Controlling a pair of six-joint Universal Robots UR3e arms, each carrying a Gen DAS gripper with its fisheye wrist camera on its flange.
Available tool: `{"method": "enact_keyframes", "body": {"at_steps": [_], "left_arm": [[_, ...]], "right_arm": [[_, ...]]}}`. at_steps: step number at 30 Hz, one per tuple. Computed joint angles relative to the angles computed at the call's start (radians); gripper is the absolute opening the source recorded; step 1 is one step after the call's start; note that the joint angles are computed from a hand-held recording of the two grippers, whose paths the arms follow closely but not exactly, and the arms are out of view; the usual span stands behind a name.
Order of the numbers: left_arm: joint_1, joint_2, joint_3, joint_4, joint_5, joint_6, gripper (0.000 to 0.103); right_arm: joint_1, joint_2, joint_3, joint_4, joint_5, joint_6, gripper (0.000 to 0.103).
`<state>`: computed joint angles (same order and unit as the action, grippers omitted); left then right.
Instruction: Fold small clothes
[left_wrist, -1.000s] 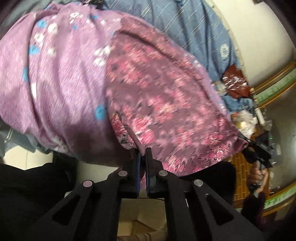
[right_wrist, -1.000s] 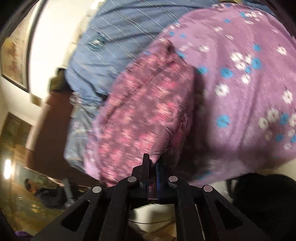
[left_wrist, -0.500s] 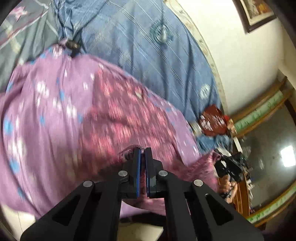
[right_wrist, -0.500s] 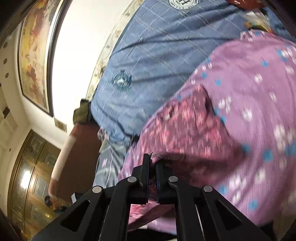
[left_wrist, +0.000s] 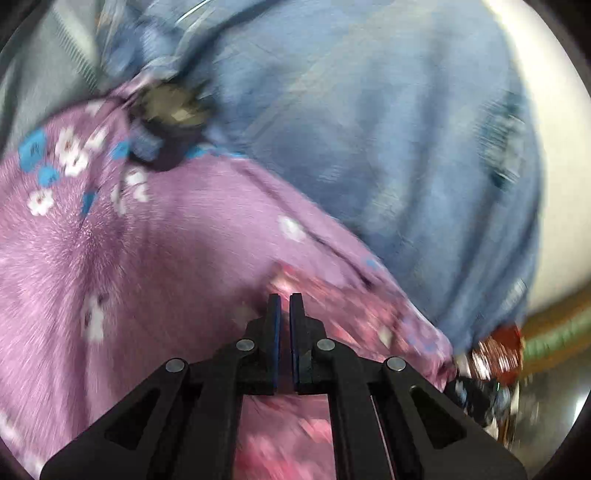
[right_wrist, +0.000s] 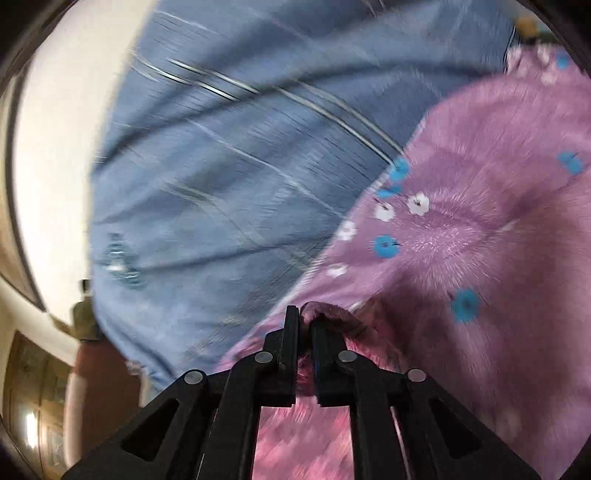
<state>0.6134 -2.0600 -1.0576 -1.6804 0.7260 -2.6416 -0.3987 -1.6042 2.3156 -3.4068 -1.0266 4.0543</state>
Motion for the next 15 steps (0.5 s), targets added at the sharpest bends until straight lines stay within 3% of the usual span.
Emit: {"method": "enact_keyframes", "body": {"at_steps": [2,3,5,6,7,9,12,15], "left_arm": [[0.012,-0.01,-0.054,0.069,-0.012,-0.041,0.003],[0.03,0.0,-0.091,0.097,-0.028,-0.047,0.003],[0.095,0.057,-0.171,0.127,-0.08,-0.041,0.003],[0.116,0.081,-0.193,0.14,-0.094,-0.047,0.006],[0.142,0.12,-0.216,0.161,-0.113,-0.063,0.009],[0.191,0.226,-0.283,0.167,-0.143,-0.034,0.031],[0.25,0.473,-0.43,0.1,-0.093,0.081,0.05],[0.301,0.666,-0.547,-0.131,-0.067,0.264,0.053]], "right_arm": [[0.028,0.128,-0.05,-0.011,-0.038,0.014,0.026],[0.016,0.176,-0.053,-0.019,-0.007,0.026,0.037],[-0.027,0.232,0.008,-0.173,0.071,0.066,0.044],[-0.038,0.212,0.047,-0.217,0.064,0.065,0.048],[-0.04,0.167,0.078,-0.219,0.033,0.05,0.056],[-0.039,0.028,0.148,-0.212,-0.042,0.029,0.06],[0.028,-0.154,0.127,-0.032,-0.119,-0.046,0.06],[0.258,-0.175,-0.085,0.283,-0.274,-0.183,0.06]]}}
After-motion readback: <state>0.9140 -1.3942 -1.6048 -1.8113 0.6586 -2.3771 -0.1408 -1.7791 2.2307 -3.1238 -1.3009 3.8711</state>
